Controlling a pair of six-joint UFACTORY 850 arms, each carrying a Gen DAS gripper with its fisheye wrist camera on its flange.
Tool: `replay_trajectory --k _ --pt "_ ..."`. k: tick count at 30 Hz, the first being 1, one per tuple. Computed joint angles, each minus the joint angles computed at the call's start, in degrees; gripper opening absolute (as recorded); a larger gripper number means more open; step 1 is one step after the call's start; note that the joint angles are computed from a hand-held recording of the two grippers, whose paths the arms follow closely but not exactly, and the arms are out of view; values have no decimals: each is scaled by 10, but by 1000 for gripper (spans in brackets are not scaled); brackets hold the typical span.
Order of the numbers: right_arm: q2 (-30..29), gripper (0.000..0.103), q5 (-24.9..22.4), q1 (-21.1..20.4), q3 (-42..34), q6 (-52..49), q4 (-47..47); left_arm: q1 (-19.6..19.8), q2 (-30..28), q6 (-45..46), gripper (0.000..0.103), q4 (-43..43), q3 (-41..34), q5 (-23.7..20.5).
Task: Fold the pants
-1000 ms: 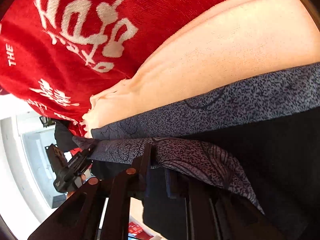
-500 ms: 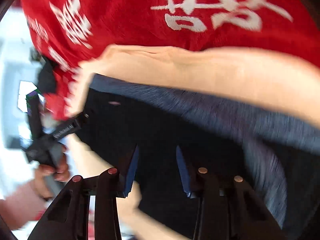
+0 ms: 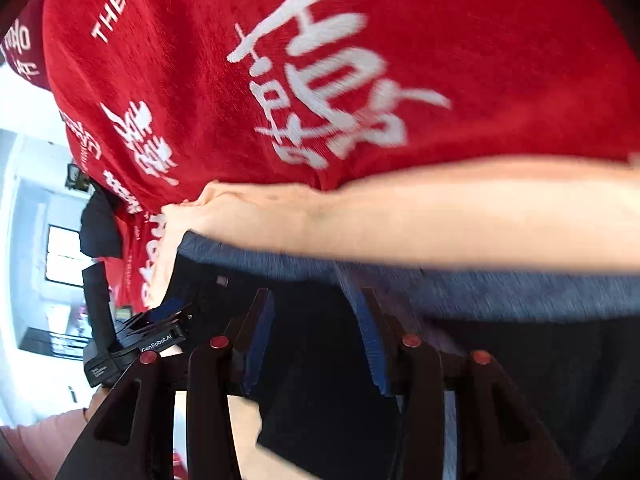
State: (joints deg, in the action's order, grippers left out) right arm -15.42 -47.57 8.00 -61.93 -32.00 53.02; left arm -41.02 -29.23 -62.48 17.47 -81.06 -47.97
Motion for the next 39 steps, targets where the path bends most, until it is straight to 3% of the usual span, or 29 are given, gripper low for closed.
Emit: replay_trajectory --k 6,14,20,24,26,31,36,39 --pt "128 53 -22 -54 115 59 -51 -60 -10 72 78 -63 -27 -2" --pt "331 53 -62 -164 260 198 -156 -119 -30 161 78 -150 -62 37" --pt "514 53 -137 -273 365 270 -244 -155 -52 214 78 -230 -88 68" --pt "619 53 -204 -372 416 266 -285 -176 -72 224 78 -259 -115 82" --pt "649 53 -231 -426 434 241 -294 -181 -88 242 78 -275 -133 87" --pt "664 53 -243 -486 459 187 -305 -186 -137 280 78 -311 -193 79" --pt "619 53 -243 -545 472 82 -258 -192 -185 332 78 -372 -249 66" --pt "576 53 -256 -572 478 26 -226 -199 -191 322 78 -356 -258 65"
